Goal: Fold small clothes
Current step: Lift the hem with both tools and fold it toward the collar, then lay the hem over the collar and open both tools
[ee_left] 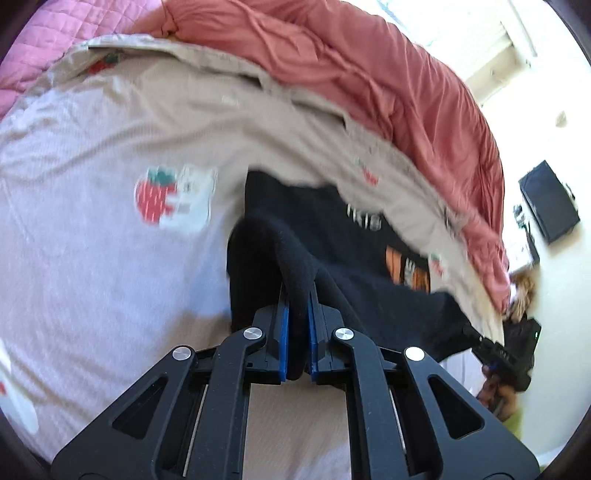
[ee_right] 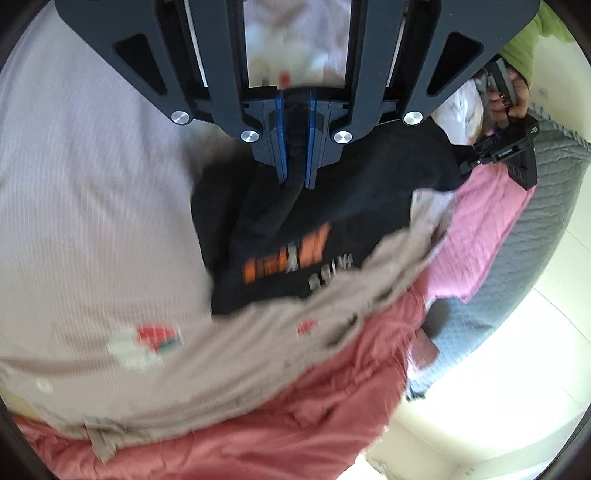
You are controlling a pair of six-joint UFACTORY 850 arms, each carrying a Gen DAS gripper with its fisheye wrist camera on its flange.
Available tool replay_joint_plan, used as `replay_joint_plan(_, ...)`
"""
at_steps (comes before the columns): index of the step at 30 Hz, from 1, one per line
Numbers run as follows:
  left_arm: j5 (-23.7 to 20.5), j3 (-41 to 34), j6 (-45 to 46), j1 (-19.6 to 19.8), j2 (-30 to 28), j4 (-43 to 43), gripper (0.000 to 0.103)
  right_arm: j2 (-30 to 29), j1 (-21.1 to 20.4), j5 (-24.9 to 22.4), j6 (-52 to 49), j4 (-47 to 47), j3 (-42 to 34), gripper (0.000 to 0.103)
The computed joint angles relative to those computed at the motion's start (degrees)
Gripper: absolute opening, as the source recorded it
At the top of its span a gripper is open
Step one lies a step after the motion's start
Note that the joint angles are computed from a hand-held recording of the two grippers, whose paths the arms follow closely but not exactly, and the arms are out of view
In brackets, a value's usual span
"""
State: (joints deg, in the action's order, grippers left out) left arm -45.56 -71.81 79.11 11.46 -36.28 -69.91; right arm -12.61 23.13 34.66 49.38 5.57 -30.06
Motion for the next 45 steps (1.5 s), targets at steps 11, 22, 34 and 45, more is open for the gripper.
replay_joint_plan(11, 6.87, -14.38, -9.37, -5.14, -9.99, 1.29, 0.004, -7.13, -8.45, 6.55, -1.21, 0.32, -6.43, 0.008)
replay_joint_plan(22, 14.01, -10.82, 3.23, -5.81, -9.66, -9.76, 0.028, -10.36, -9.88, 1.5, -4.95, 6.97, -7.95, 0.048)
replay_joint_plan(34, 21.14, 7.15, 28.64, -10.65, 1.5, -14.9, 0.035, -11.14, 4.29, -15.04, -68.66, 45.18, -18.1, 0.061)
replay_joint_plan(45, 27.59, 6.21, 35.41, -16.13, -0.89, -20.57, 0.045, -17.01, 4.28, -18.17, -86.91, 59.23, -22.65, 0.061)
